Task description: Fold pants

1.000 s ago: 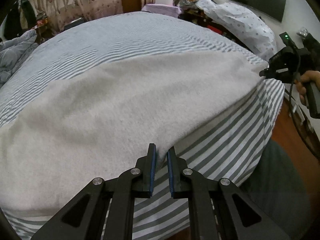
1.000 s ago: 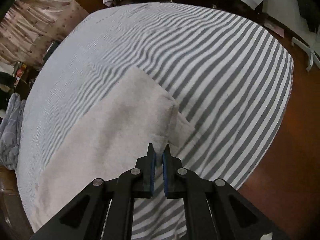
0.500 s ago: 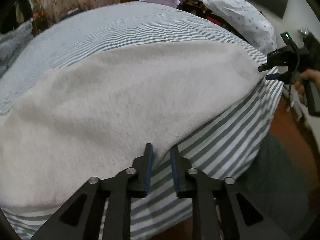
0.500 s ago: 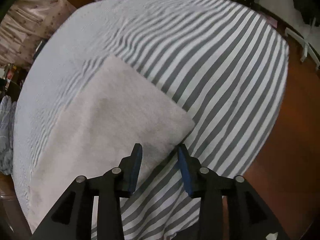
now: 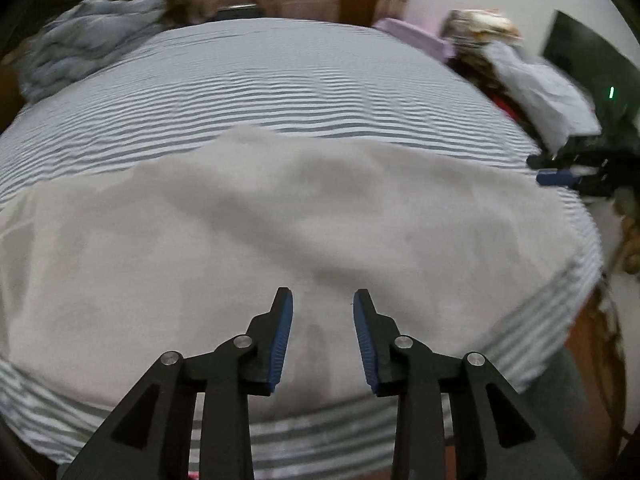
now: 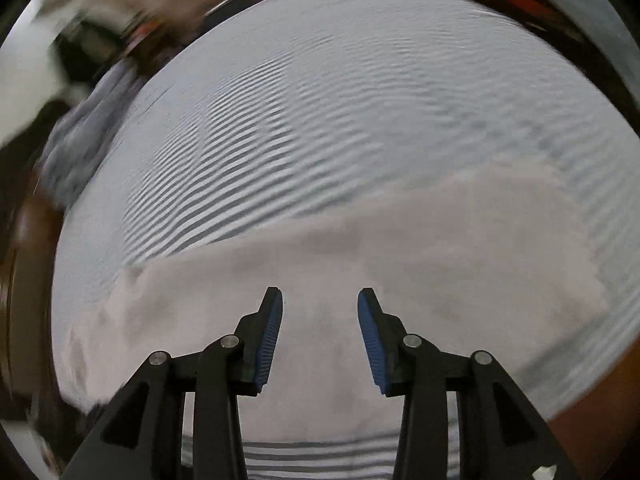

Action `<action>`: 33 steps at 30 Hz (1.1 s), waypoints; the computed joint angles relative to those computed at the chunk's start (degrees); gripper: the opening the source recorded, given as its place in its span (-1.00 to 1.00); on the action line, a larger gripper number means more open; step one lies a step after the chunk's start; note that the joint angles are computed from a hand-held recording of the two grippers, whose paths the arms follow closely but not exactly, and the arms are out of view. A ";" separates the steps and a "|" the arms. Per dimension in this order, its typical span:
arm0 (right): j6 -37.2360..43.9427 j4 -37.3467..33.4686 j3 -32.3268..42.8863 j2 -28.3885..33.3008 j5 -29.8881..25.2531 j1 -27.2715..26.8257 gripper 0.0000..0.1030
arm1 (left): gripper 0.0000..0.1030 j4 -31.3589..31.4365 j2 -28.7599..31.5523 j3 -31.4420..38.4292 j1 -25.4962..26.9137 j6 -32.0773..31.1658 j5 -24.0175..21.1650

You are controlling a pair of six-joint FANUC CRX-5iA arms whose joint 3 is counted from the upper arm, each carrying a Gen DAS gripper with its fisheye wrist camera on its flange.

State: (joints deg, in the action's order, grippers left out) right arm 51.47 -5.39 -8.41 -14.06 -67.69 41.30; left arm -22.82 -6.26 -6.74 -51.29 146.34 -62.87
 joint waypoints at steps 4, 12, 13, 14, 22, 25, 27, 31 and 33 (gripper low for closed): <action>11.54 -8.76 12.11 11.53 -2.86 1.31 -0.25 | -0.36 -1.73 -2.08 -2.23 1.43 4.95 -1.80; 20.16 -26.14 34.83 32.78 -12.49 1.01 -0.24 | -0.36 -4.48 -3.42 -3.16 3.93 9.33 -4.92; 19.90 -27.55 37.30 35.23 -13.42 0.95 -0.24 | -0.36 -3.45 -3.87 -4.06 4.72 8.97 -4.82; 20.04 -28.16 38.14 36.23 -13.96 0.60 -0.24 | -0.36 -2.94 -4.25 -4.78 4.95 8.97 -4.82; 21.44 -33.73 46.22 45.19 -20.55 -0.55 -0.24 | -0.36 -2.18 -5.24 -7.14 4.25 9.44 -4.81; 22.03 -38.17 48.86 47.47 -22.81 -1.42 -0.23 | -0.36 -3.14 -5.78 -7.76 3.06 11.00 -4.70; 23.11 -40.59 48.86 47.88 -22.52 -2.05 -0.23 | -0.36 -3.89 -5.70 -7.80 2.68 11.28 -4.69; 24.75 -39.59 46.84 46.20 -17.67 -1.29 -0.65 | -0.36 -4.13 -5.25 -7.21 2.54 11.32 -5.24; 25.38 -37.76 45.29 44.38 -15.00 -0.56 -0.72 | -0.36 -3.71 -5.51 -7.25 3.10 11.30 -5.09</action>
